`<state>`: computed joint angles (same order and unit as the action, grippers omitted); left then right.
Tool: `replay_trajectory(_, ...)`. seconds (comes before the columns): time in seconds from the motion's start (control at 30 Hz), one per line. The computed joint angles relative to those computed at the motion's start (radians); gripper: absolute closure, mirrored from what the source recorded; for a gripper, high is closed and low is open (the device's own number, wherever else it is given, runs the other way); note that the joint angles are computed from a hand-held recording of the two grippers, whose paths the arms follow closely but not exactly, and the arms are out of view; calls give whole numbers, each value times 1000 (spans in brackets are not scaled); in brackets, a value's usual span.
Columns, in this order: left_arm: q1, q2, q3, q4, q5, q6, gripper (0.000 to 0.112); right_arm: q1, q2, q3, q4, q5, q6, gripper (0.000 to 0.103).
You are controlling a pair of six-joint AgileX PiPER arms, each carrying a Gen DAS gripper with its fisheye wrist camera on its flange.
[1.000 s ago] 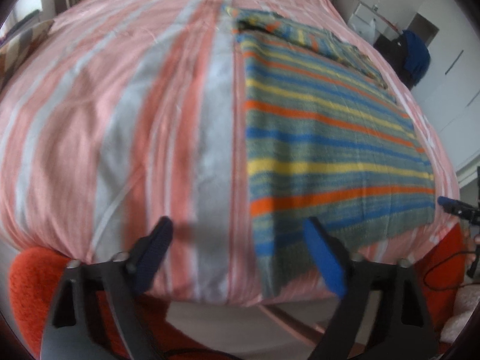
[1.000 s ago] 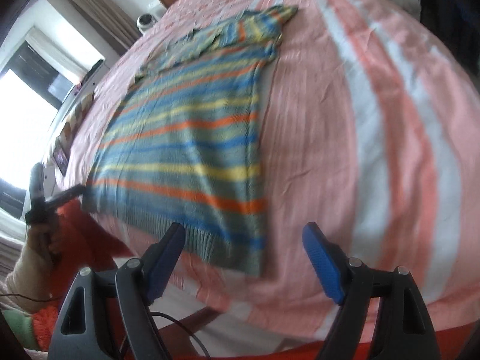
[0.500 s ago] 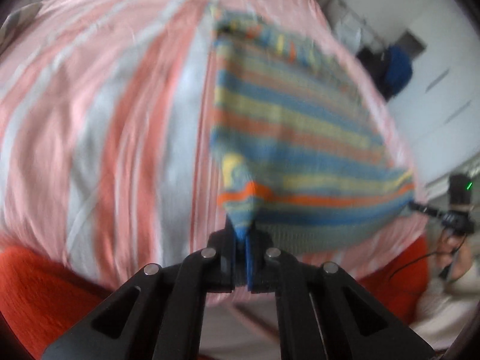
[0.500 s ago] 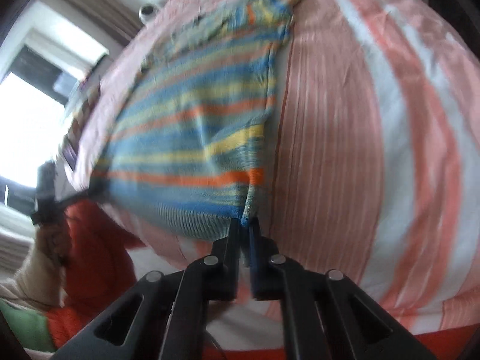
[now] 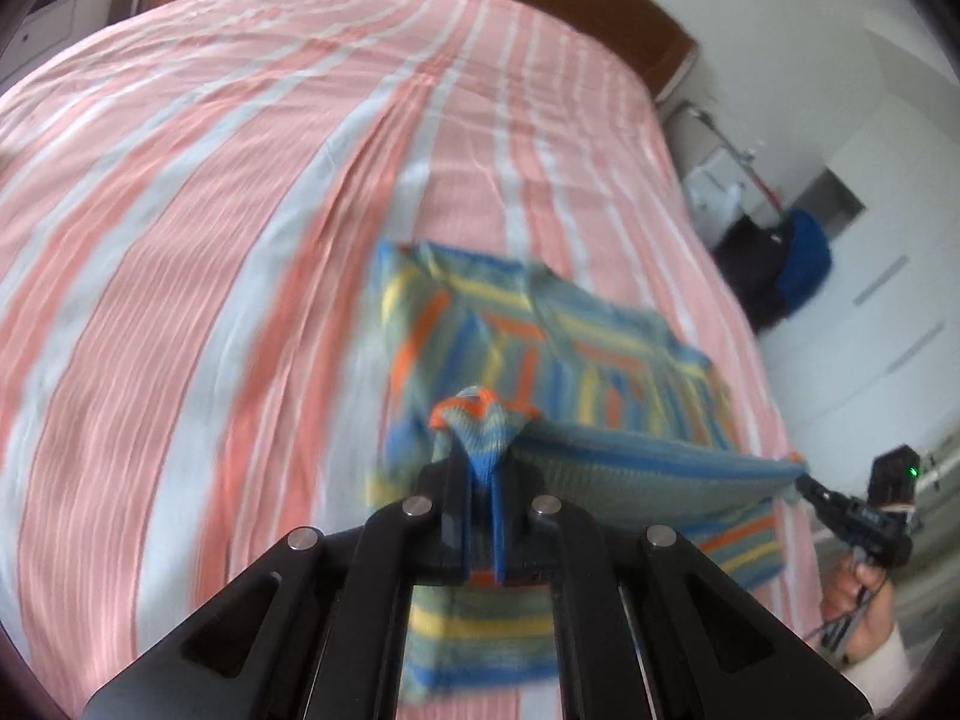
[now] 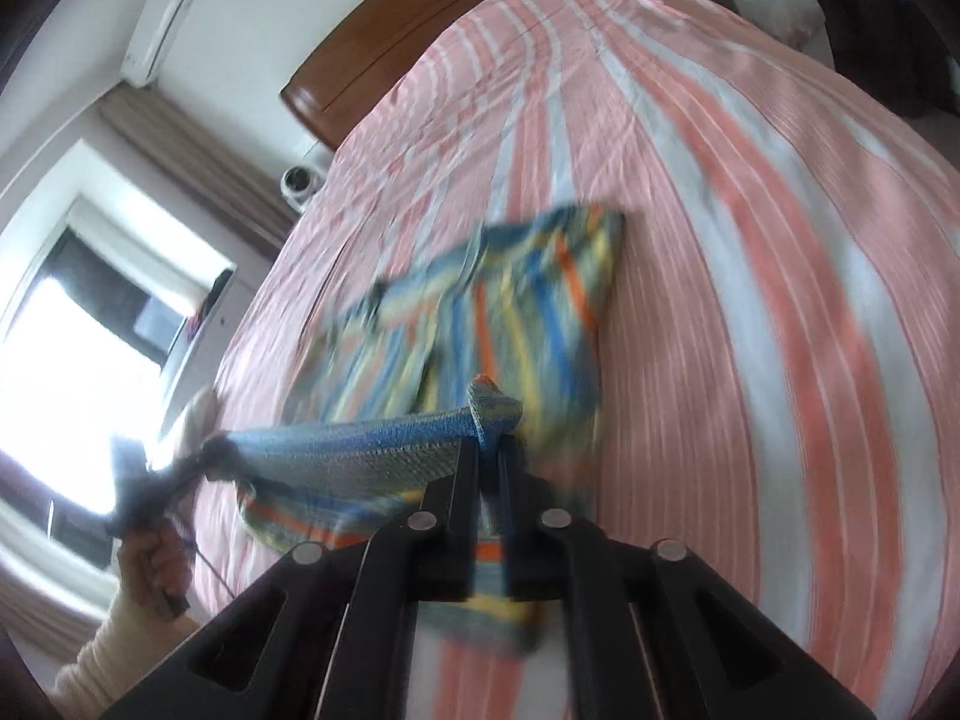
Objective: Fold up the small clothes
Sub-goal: 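Lift the hem with both grippers, fold it onto the collar, and release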
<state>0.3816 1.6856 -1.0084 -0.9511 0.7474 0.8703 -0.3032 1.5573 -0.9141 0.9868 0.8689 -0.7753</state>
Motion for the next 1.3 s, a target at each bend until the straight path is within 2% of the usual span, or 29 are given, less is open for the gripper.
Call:
replay_trajectory(0.13,-101,218,-277,157,-25,-232,109,60,253,-278,-13,-24,85,98)
replay_trajectory(0.2,-150,331,-434,273,-30,-392,102,92,366,-431,-66,-47,160,97)
replay_trajectory(0.23,-166,373,-502,336,-33,-474,95,95,436,-511,-51,-54,163,95)
replay_trajectory(0.27,-169,403,-540,358,-55,-516,76,95,507,-585,-15,-55,158,95)
replay_trajectory(0.3,-162,403,-538,342,-73,-518,61,92,557,-629,20,-87,165,89)
replay_trajectory(0.33,-143,389,-512,288,-99,-481,56,89,575,-640,30,-119,179,83)
replay_trajectory(0.37,-105,361,-465,200,-110,-403,47,79,583,-636,56,-157,182,83)
replay_trajectory(0.4,-70,344,-435,146,-89,-330,46,60,574,-607,112,-173,146,83)
replay_trajectory(0.47,-11,296,-365,127,-46,-239,47,27,535,-547,156,-168,72,83)
replay_trajectory(0.53,43,232,-266,85,-2,-110,47,10,478,-494,100,-143,27,83)
replay_trajectory(0.6,106,140,-118,42,67,63,47,-9,408,-420,57,-79,-39,83)
replay_trajectory(0.67,134,54,31,28,86,198,47,-23,314,-306,25,3,-119,74)
replay_trajectory(0.7,124,34,77,17,66,233,47,-28,281,-262,11,22,-144,64)
replay_trajectory(0.73,108,19,111,12,48,258,47,-30,227,-193,-5,39,-175,60)
replay_trajectory(0.77,87,-5,156,1,19,290,47,-23,187,-141,-10,44,-199,60)
replay_trajectory(0.83,13,-32,223,-36,-90,328,48,17,139,-72,-30,22,-230,60)
replay_trajectory(0.87,-26,-17,221,-57,-132,329,59,51,126,-54,-58,-13,-222,60)
replay_trajectory(0.9,-41,-14,227,-63,-155,332,87,101,125,-45,-99,-72,-176,60)
replay_trajectory(0.93,-66,-11,226,-31,-190,298,104,130,141,-58,-142,-91,-126,68)
replay_trajectory(1.0,-41,-6,210,-17,-156,288,108,188,185,-82,-306,-127,27,97)
replay_trajectory(1.03,-11,-11,205,-15,-117,292,108,194,175,-72,-346,-138,64,98)
replay_trajectory(1.1,46,-29,208,1,-42,319,109,171,111,-45,-341,-107,39,98)
replay_trajectory(1.2,5,-25,229,49,-101,316,109,133,19,12,-347,-62,-4,98)
replay_trajectory(1.23,-13,-15,231,65,-125,298,109,131,29,21,-355,-69,-7,98)
replay_trajectory(1.3,-15,-4,221,66,-117,270,109,136,66,51,-379,-114,6,98)
